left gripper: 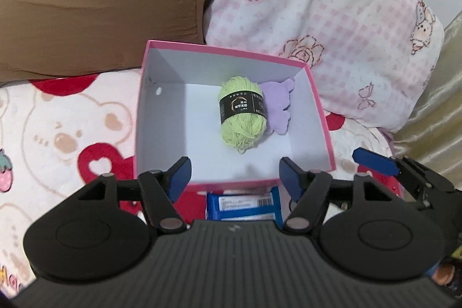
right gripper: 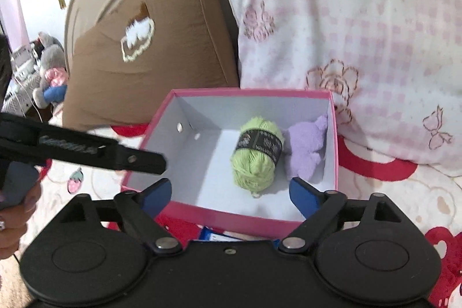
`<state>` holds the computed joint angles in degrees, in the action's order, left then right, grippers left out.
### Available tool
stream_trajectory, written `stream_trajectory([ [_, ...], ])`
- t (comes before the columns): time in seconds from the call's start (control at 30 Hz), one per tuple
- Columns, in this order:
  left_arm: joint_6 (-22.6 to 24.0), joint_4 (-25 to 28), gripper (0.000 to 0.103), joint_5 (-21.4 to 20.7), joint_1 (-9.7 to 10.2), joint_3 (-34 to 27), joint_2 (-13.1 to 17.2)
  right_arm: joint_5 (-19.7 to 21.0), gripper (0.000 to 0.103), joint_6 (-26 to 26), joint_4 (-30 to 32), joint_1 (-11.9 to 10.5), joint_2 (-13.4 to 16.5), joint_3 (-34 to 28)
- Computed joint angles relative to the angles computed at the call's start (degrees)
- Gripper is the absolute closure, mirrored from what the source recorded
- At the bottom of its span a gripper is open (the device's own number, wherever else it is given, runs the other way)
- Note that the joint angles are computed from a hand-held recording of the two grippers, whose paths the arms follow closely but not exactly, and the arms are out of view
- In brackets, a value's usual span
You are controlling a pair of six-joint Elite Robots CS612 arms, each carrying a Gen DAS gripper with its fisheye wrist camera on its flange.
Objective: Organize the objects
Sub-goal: 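Withdraw the left gripper up out of the pink box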
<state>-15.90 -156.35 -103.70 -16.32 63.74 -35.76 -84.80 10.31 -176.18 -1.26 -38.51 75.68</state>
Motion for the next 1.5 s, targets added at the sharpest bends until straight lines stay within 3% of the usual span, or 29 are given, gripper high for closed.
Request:
stream_trajectory([
  [0.17, 2.3, 1.0, 0.028, 0.0, 0.21, 3.6, -3.3, -1.7, 0.011, 2.6, -0.6, 0.3, -1.5, 1.1],
  [0.37, 5.6, 2.2, 0.026, -0.9, 0.43, 7.3, -6.6, -3.3, 0.011, 1.6, -0.7, 0.4, -3.6, 3.4],
  [0.6, 6.4, 1.6, 0.026, 2.1, 0.28, 11.0, -9.5, -8.9, 0.006, 4.1, -10.1, 0.4, -4.4, 6.2],
  [0.7, 7.3, 1.1, 0.026, 4.7, 0.07, 12.4, -10.7, -5.5, 0.006, 6.9, -10.4, -0.7, -5.4, 7.8],
  [0.87, 10.9, -0.5, 0.026, 10.3, -0.83, 15.8, -12.8, -0.3, 0.006, 5.2, -10.5, -1.3, -6.6, 10.3],
  [1.03, 10.9, 4.0, 0.026, 6.2, -0.43, 17.4, -13.6, 9.1, 0.006, 0.5, -8.5, -1.5, -7.9, 12.7],
  [1.2, 12.2, 4.0, 0.026, 7.5, -0.95, 20.1, -13.6, 10.4, 0.006, -7.7, -6.1, -0.1, -8.1, 14.3],
  [1.33, 13.2, -1.1, 0.026, 8.3, -1.24, 22.4, -13.0, 9.9, 0.006, -12.6, -6.4, 1.1, -7.5, 15.7],
  [1.5, 15.8, -6.2, 0.025, 9.2, -1.73, 24.3, -12.1, 13.1, 0.007, -15.2, -5.3, 1.4, -6.6, 16.4],
])
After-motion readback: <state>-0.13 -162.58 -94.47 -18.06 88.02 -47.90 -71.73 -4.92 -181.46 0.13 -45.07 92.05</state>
